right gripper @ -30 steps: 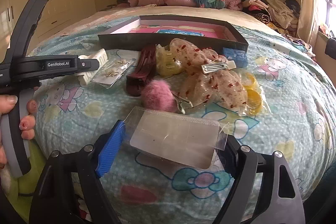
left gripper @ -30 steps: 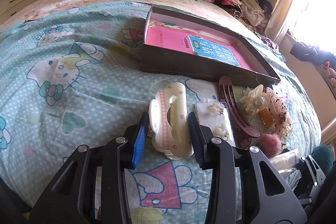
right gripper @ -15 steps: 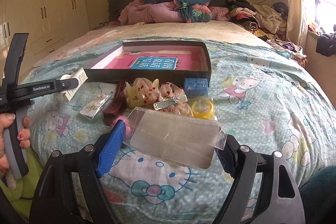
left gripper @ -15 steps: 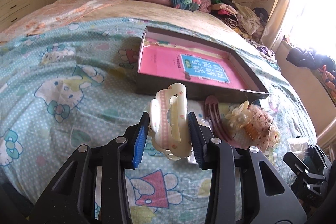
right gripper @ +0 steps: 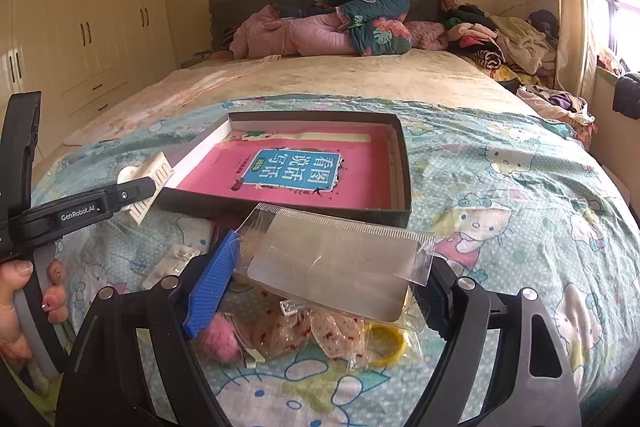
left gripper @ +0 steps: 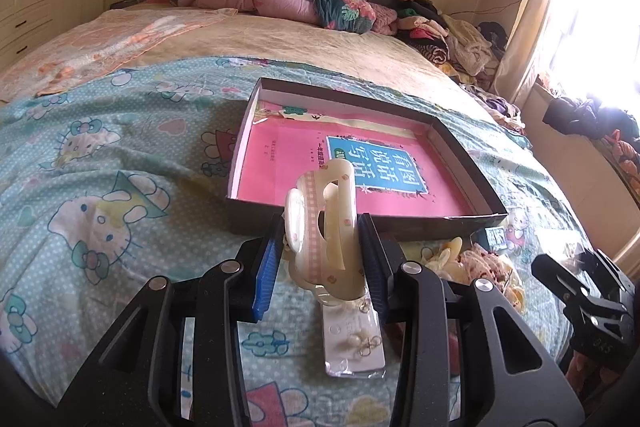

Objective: Organize jewelry
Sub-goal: 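Carry the white claw clip into the box and release it on the pink lining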

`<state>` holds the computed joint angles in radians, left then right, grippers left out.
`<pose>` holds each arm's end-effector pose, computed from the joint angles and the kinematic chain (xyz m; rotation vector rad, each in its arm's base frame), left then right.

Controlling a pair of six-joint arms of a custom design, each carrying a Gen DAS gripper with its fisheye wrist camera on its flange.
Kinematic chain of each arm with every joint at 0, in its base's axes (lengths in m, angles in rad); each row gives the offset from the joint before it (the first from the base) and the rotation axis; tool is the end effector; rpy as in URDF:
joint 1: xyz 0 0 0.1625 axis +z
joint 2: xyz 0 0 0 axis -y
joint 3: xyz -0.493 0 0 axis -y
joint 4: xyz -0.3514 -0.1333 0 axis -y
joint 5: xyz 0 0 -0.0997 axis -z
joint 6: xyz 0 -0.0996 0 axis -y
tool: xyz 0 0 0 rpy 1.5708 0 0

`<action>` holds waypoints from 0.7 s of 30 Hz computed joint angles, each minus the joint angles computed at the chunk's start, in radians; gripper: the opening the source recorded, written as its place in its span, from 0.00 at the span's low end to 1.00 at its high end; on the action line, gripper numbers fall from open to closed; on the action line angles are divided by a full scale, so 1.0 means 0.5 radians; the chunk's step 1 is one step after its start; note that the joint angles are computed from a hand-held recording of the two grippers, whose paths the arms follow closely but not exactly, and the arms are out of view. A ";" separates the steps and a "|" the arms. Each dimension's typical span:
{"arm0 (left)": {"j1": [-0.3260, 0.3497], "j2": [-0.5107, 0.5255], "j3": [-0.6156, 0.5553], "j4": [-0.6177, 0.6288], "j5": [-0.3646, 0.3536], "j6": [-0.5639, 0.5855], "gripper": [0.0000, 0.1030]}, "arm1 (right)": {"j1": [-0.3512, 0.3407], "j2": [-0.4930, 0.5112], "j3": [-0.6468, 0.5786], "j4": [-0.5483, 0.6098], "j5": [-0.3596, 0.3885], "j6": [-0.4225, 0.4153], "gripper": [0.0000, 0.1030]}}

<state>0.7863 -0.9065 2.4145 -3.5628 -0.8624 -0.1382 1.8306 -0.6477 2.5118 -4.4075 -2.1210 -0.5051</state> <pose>-0.1773 -0.4580 0.1794 0.5875 2.4855 -0.9809 0.1858 -0.3830 0.1581 0.5320 -2.2284 1.1107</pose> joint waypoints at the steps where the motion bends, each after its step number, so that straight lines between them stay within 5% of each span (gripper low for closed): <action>1: 0.005 0.010 -0.018 0.006 0.003 0.008 0.29 | -0.004 -0.018 -0.033 0.050 0.001 -0.007 0.76; 21: 0.155 0.197 -0.438 0.213 -0.023 0.157 0.29 | -0.158 -0.149 -0.558 0.804 0.007 -0.101 0.76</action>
